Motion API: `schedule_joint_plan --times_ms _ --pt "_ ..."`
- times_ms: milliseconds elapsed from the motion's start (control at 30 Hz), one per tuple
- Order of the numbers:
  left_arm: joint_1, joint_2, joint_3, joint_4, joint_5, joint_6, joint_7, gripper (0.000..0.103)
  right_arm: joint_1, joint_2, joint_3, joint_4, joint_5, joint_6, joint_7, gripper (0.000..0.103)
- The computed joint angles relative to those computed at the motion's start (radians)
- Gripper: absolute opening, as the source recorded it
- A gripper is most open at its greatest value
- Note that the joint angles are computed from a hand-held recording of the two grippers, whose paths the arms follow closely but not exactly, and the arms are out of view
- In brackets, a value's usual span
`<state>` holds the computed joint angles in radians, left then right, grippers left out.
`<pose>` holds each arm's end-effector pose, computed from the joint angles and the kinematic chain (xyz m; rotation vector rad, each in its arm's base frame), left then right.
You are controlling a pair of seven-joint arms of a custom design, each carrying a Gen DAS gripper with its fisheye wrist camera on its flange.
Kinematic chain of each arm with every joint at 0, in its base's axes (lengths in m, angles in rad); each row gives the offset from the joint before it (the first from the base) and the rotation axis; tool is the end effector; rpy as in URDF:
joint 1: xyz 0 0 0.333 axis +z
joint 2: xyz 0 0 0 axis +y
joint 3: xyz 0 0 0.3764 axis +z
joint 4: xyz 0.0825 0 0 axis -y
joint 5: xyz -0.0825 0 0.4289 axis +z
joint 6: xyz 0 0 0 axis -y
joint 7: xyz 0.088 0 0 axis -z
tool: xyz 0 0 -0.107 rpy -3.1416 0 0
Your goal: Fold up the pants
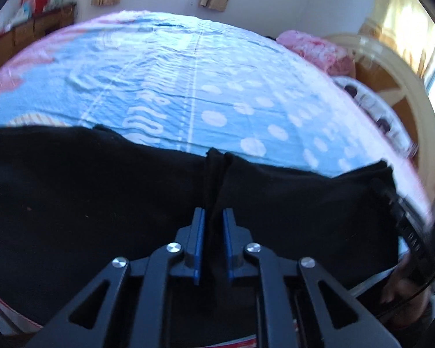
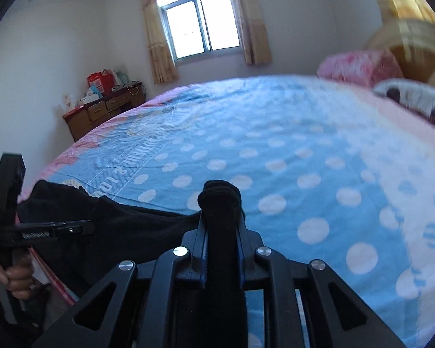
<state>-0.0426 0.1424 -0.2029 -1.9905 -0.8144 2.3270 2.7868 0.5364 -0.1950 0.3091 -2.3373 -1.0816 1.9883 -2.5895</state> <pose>0.6301 -0.1661 0.4539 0.9145 -2.7860 1.0516 0.3709 0.3429 0.4626 -0.9881 2.1737 -1.1331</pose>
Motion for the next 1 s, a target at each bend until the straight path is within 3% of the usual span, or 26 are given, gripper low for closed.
schedule_joint_plan --times_ms 67,133,167,233,333,367,433,533,633,733,867,1000 --pt "-0.011 -0.036 -0.009 -0.06 -0.016 0.094 0.071 0.017 0.006 0.051 0.002 0.042 0.049 -0.078 -0.106 0.016" --pt "-0.026 -0.059 -0.012 -0.099 -0.026 0.174 0.129 0.023 0.005 0.051 -0.027 0.025 0.119 -0.027 -0.101 0.018" --pt "-0.031 -0.063 -0.01 -0.108 -0.029 0.203 0.146 0.027 0.002 0.038 -0.035 0.003 0.136 0.002 -0.065 0.028" --pt "-0.045 -0.065 -0.009 -0.124 -0.034 0.298 0.156 0.055 -0.007 -0.002 -0.042 -0.04 0.153 0.052 -0.019 0.042" --pt "-0.045 -0.065 -0.004 -0.117 -0.034 0.334 0.154 0.059 -0.034 -0.114 -0.015 -0.139 0.109 0.135 0.179 0.044" --pt "-0.044 -0.075 -0.011 -0.123 -0.085 0.373 0.21 0.058 -0.044 -0.149 0.01 -0.163 0.084 0.129 0.258 0.044" --pt "-0.046 -0.09 -0.023 -0.124 -0.227 0.416 0.364 0.059 -0.045 -0.178 0.048 -0.164 0.08 0.077 0.251 0.043" --pt "-0.066 -0.095 -0.02 -0.104 -0.269 0.38 0.403 0.066 -0.026 -0.147 0.062 -0.11 0.097 0.038 0.085 0.012" --pt "-0.087 -0.077 -0.021 -0.081 -0.239 0.338 0.348 0.066 -0.023 -0.107 0.053 -0.088 0.079 0.103 0.056 0.012" --pt "-0.112 -0.052 -0.027 -0.08 -0.118 0.352 0.222 0.066 -0.025 -0.083 0.034 -0.086 0.083 0.175 0.045 0.012" --pt "-0.126 -0.03 -0.043 -0.104 -0.023 0.418 0.149 0.069 -0.029 -0.064 0.017 -0.101 0.115 0.241 0.065 0.012" --pt "-0.105 -0.024 -0.06 -0.104 -0.05 0.418 0.161 0.073 -0.04 -0.053 0.017 -0.114 0.112 0.277 0.097 0.013"
